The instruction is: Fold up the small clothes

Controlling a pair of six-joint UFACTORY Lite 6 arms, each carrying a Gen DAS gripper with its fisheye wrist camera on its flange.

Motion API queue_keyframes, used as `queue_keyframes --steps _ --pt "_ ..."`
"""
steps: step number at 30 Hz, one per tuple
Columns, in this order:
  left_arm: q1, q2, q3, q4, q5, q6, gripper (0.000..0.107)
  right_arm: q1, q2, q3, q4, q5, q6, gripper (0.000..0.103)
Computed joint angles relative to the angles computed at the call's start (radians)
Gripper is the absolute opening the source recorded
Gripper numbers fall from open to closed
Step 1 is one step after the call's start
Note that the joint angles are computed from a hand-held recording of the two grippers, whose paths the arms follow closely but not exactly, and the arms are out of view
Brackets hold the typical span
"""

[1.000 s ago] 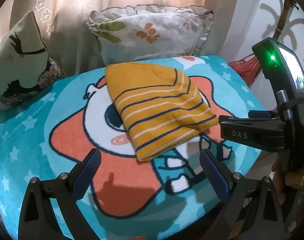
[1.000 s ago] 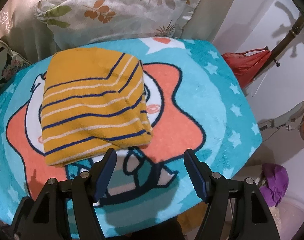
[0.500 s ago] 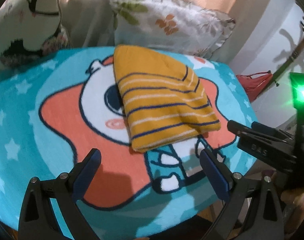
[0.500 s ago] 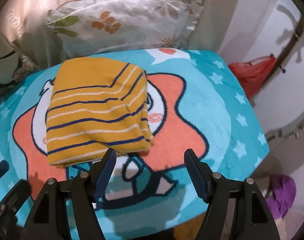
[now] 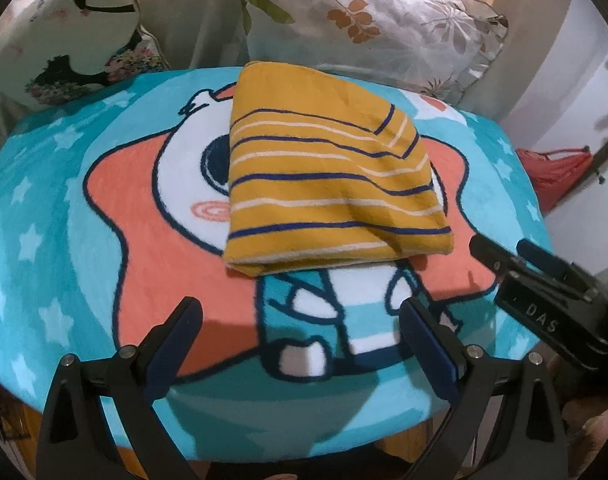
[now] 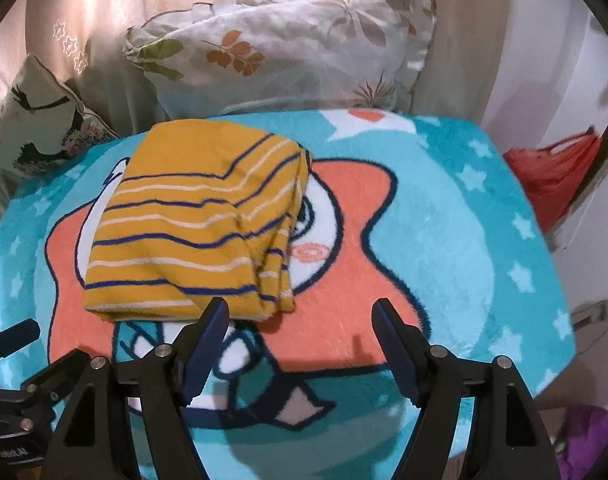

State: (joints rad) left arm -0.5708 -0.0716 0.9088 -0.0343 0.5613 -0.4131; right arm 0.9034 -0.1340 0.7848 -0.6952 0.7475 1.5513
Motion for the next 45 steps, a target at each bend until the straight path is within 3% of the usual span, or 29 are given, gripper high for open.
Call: queue_keyframes --steps 7,14,29,45 --pt "-0.149 0.025 0.043 0.216 0.031 -0.356 0.098 -0.064 -0.139 -0.180 -0.048 -0.127 -0.041 0.078" --pt "-0.235 0.084 0.125 0.320 0.081 -0.502 0.098 -0.076 -0.216 -0.238 -0.072 -0.160 -0.081 0.079" --pt "-0.264 0.168 0.210 0.329 0.096 -0.544 0.098 -0.182 -0.299 -0.297 -0.041 -0.205 -0.207 0.080" --pt "-0.218 0.172 0.180 0.258 0.045 -0.504 0.098 -0.172 -0.238 -0.265 -0.039 -0.261 -0.223 0.080"
